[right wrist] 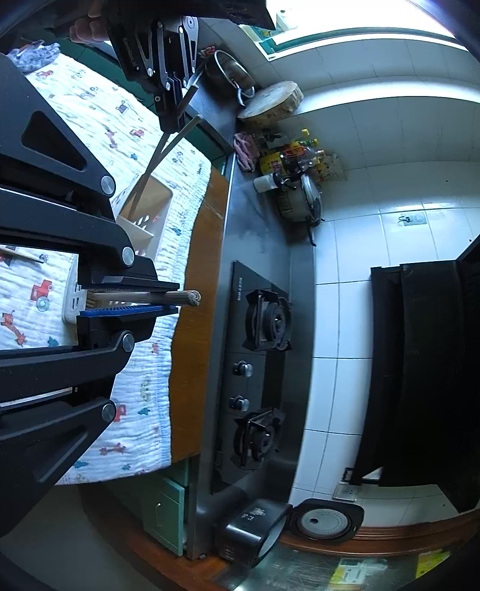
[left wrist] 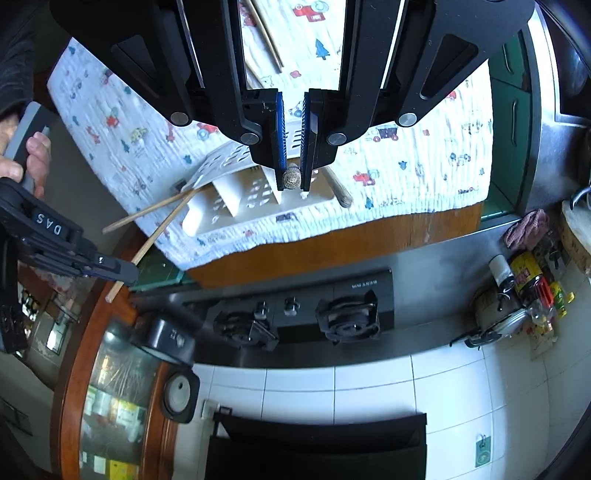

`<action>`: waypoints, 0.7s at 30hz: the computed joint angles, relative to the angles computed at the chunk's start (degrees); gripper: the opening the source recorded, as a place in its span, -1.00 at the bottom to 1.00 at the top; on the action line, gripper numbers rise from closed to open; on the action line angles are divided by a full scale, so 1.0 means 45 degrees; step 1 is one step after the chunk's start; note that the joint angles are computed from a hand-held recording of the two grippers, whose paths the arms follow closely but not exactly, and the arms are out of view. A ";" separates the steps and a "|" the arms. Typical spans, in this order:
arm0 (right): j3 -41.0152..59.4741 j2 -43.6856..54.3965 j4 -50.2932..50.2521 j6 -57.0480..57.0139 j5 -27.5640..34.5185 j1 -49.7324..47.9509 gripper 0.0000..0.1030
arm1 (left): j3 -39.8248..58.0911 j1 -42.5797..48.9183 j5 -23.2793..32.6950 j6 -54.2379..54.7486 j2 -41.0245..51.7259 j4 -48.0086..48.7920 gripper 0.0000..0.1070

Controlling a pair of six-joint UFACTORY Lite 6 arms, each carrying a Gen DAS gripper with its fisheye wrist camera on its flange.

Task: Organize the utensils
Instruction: 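Open both tools to release the chopsticks into the caddy, then move both tools back and lower them onto the next chopsticks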

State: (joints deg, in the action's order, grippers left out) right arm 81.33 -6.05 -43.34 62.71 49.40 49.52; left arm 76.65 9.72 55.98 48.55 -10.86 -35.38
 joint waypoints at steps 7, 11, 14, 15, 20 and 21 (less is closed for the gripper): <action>-0.0795 -0.0316 0.0308 0.0158 -0.0540 -0.0276 -0.82 | -0.0830 -0.0238 -0.0774 0.0014 -0.0094 0.0174 -0.87; -0.0902 -0.0591 -0.0089 0.0524 -0.0256 0.0097 -0.78 | -0.1074 -0.0167 -0.0826 0.0125 -0.0552 -0.0092 -0.84; -0.0983 -0.1053 -0.0893 0.1259 0.0486 0.0850 -0.62 | -0.1308 0.0618 -0.0231 0.0784 -0.1172 -0.0956 -0.69; -0.1118 -0.1293 -0.1087 0.1518 0.0687 0.1126 -0.58 | -0.1444 0.0956 -0.0050 0.1077 -0.1460 -0.1246 -0.65; -0.2442 -0.2624 -0.2555 0.3852 0.2523 0.3861 -0.46 | -0.2909 0.3590 0.1664 0.2870 -0.3393 -0.2792 -0.55; -0.2768 -0.2839 -0.2707 0.4271 0.2807 0.4378 -0.46 | -0.3414 0.4253 0.2046 0.3308 -0.3885 -0.3017 -0.55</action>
State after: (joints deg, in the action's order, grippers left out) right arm 68.87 -18.82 -55.53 81.93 62.03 69.22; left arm 61.28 28.86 65.19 63.43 -28.34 -48.95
